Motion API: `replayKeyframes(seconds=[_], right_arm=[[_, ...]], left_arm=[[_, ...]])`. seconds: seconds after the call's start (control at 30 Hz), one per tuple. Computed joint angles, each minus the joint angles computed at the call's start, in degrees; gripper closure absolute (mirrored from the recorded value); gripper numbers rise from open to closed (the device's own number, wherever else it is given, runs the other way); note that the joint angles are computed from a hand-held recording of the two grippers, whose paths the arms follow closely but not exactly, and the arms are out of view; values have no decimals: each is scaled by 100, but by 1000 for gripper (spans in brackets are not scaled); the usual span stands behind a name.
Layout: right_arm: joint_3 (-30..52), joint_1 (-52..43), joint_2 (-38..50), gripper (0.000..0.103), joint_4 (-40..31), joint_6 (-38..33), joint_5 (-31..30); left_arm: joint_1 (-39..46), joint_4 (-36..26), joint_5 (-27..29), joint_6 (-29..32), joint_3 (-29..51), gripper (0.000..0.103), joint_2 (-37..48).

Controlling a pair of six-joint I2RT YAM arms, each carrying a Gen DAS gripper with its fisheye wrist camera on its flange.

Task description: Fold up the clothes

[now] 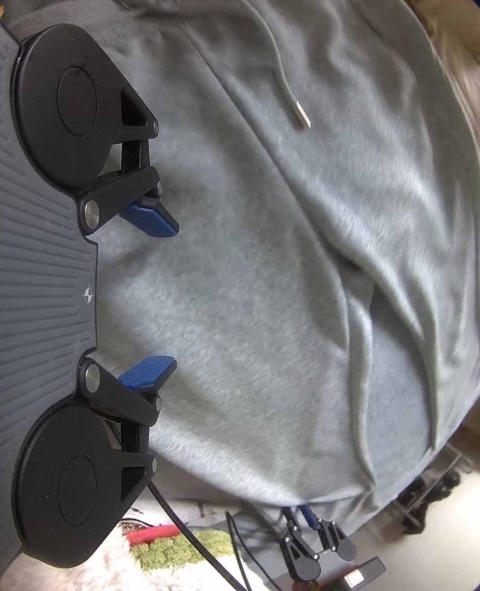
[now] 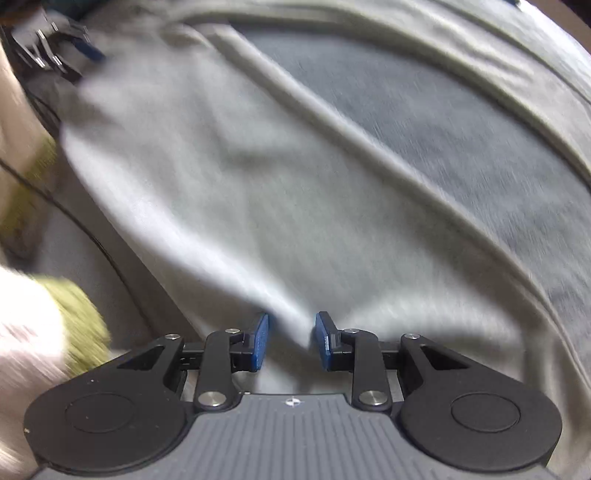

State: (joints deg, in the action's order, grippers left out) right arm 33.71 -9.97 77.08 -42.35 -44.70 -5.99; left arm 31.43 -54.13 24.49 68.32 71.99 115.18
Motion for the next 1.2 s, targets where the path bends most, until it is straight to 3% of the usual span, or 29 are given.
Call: replayKeyframes(seconds=[0.07, 0.2, 0.33, 0.43, 0.57, 0.77, 0.87, 0.97, 1.03, 1.1, 1.2], right_arm=[[-219, -863, -215, 75, -85, -509, 321], [191, -2201, -361, 75, -606, -847, 802], [694, -2374, -606, 75, -794, -722, 281], [435, -1833, -660, 75, -203, -348, 186], [-264, -1824, -472, 72, 268, -530, 934], [483, -2775, -240, 73, -550, -816, 1814], [865, -2530, -562, 73, -969, -510, 1136], [897, -1534, -758, 73, -1121, 102, 342], [711, -833, -691, 73, -1048, 475, 242], [402, -643, -280, 72, -1017, 652, 606], [555, -1483, 18, 72, -1547, 281, 565]], left_arm=[[-40, 30, 25, 27, -31, 32, 22], [-151, -24, 174, -7, 78, 32, 69], [-468, 98, 365, -135, 128, 32, 136], [-754, 236, 465, -235, 115, 32, 199], [-809, 338, 336, -221, 94, 32, 215], [-653, 323, 267, -368, 287, 32, 351], [-674, 375, 266, -400, 301, 32, 391], [-718, 446, 250, -439, 263, 31, 388], [-713, 419, 252, -430, 272, 31, 384], [-675, 345, 256, -383, 319, 31, 410], [-634, 315, 244, -363, 342, 31, 423]])
